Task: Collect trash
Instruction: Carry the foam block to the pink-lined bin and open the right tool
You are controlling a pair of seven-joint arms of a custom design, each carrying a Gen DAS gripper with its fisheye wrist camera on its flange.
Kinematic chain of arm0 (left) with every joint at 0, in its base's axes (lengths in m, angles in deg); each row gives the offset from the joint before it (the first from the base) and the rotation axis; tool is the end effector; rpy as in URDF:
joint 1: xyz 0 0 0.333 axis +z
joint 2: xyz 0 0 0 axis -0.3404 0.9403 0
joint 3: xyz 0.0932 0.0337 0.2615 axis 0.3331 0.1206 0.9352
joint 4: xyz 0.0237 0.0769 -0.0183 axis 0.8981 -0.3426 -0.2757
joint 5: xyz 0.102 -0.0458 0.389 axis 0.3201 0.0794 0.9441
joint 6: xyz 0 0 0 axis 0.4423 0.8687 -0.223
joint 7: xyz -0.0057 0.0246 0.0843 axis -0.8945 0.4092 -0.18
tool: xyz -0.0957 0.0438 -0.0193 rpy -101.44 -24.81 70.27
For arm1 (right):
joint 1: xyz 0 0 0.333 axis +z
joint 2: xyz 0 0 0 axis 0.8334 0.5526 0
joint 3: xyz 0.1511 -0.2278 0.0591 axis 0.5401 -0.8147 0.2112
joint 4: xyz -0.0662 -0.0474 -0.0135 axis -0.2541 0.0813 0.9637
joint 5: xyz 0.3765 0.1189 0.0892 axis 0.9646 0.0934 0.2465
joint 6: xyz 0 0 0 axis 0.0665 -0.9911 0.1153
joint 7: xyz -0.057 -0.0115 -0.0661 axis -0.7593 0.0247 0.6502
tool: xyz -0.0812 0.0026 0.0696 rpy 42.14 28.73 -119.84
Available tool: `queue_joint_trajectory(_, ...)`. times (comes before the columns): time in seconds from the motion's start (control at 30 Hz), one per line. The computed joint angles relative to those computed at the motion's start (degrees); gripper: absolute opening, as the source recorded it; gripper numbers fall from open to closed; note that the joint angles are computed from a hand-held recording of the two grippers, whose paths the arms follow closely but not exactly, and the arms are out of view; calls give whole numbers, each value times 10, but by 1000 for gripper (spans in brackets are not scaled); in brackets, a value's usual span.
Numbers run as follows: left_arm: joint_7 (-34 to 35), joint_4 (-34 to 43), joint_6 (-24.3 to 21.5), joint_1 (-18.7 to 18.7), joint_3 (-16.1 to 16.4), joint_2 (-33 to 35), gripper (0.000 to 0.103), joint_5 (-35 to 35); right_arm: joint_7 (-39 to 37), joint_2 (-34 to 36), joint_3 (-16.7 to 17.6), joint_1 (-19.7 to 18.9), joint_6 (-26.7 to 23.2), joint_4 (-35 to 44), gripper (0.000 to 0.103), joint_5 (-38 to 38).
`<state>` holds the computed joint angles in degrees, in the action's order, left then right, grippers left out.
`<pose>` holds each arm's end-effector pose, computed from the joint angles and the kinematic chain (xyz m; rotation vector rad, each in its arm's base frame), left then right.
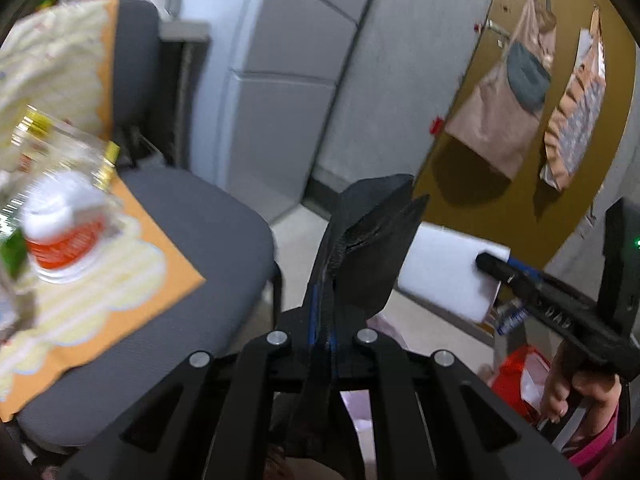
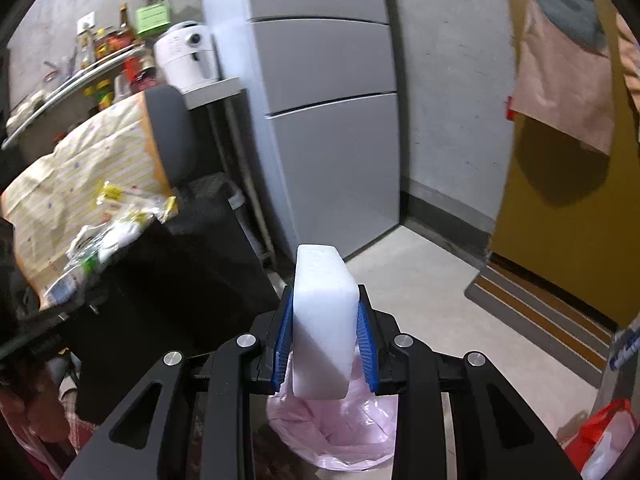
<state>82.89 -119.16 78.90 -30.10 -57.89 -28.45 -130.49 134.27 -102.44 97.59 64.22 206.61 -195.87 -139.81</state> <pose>0.5543 -0.1657 0.5302 -1.3723 2.3591 -1.2862 0.4362 0.2358 0.5106 -1.2693 1.9098 -0.8213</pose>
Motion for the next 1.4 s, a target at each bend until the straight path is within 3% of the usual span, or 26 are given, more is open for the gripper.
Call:
queue_joint_trajectory(0.23,-54,61,-5,-8,-38,89,3,94,29,-19,-7,-19,8,-32,31,-13)
queue_joint_trajectory(0.4,-47,103,-12,-6,-63,145,6,100,33,-21,-14,-32,26,-51,32,-4)
queue_joint_trajectory(0.43,-64,110,-5,-8,-66,157,21,117,34,-20,-14,-34,29,-53,33,-2)
queue_joint_trajectory(0.47,-76,113,1,-8,-69,163,48,126,34,-17,-13,-36,30,-54,33,-1)
queue_joint_trajectory(0.5,-84,115,9,-6,-71,171,59,127,31,-11,-12,-37,29,-52,33,1)
queue_joint_trajectory(0.53,-93,116,16,-5,-74,174,63,131,26,-6,-13,-36,29,-50,33,4)
queue_joint_trajectory(0.67,-124,100,31,5,-73,162,63,159,-11,29,-30,-19,37,-39,33,41)
queue_joint_trajectory(0.87,-154,45,94,20,-53,100,63,182,-89,103,-58,24,25,-3,34,130)
queue_joint_trajectory(0.9,-153,33,105,22,-49,88,63,183,-99,116,-62,30,32,1,42,140)
queue_joint_trajectory(0.93,-154,17,119,25,-43,71,63,186,-107,125,-65,34,32,7,59,147)
queue_joint_trajectory(1.0,-156,3,132,26,-33,52,63,188,-109,146,-64,42,10,26,66,144)
queue_joint_trajectory(1.1,-155,-30,151,29,-15,18,63,188,-103,152,-68,55,1,42,66,134)
queue_joint_trajectory(1.23,-170,-74,172,35,5,-26,63,207,-68,136,-57,60,-12,66,65,62)
queue_joint_trajectory(1.4,-213,-129,187,50,28,-75,63,257,-34,140,-44,61,59,106,51,-24)
